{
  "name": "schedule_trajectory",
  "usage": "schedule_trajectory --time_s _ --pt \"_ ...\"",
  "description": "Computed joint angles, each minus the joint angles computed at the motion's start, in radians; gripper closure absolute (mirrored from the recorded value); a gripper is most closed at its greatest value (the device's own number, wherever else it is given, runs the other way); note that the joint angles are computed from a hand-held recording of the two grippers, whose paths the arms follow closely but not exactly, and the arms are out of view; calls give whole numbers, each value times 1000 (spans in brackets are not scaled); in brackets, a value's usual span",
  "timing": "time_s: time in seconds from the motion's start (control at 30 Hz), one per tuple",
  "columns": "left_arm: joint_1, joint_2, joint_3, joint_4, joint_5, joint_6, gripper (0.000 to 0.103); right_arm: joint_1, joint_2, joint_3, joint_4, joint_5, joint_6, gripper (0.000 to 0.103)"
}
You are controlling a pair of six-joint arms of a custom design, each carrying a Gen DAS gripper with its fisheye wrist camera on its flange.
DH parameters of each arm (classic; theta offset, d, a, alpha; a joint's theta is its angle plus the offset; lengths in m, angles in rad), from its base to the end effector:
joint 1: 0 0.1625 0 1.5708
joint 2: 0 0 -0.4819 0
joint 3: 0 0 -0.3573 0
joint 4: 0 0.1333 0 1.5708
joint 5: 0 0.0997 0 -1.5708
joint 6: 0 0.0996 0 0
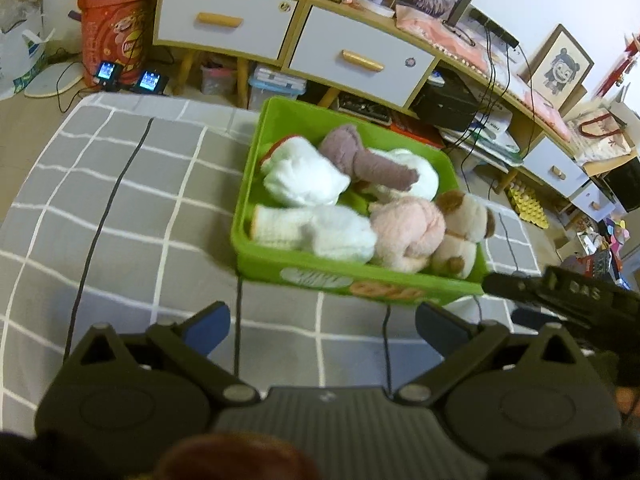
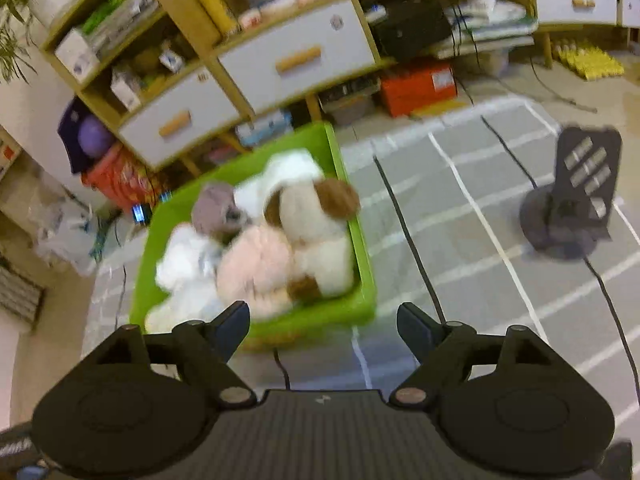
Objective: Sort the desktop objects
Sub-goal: 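Withdraw both tools from the tray toward the duck and blue bear plushes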
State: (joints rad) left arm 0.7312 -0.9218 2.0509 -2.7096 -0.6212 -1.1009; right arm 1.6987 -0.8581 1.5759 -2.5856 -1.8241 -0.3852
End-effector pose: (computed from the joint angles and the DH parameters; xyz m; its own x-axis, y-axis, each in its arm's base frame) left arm -0.2620 -0.5229 0.1664 -0.8423 -0.4016 -0.3595 -0.0147 0.6839 -0.7294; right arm 0.1977 -0.6882 0.2291 -0.8527 -0.4034 0.3320 -0.4773 0.8598 -0.1812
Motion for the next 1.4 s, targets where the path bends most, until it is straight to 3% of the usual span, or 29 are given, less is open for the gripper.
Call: schedule_trajectory --time_s 0.13,0.3,0.6,1.03,1.2,1.4 --pt "-2 -26 36 9 -22 -31 1 0 -25 13 61 -46 -1 21" --pt "-8 -53 53 59 -74 -52 1 7 -61 55 119 -97 -62 20" --pt "-31 -65 80 102 -146 -62 1 10 -118 127 179 -81 -142 18" --pt "-43 -142 168 170 -221 -124 1 13 -116 127 244 -65 -126 18" --pt "-35 -167 212 122 -260 -147 1 25 -101 130 247 -78 -136 17" --pt "-15 -156 268 -63 -304 -197 1 35 -78 132 252 -97 -132 17"
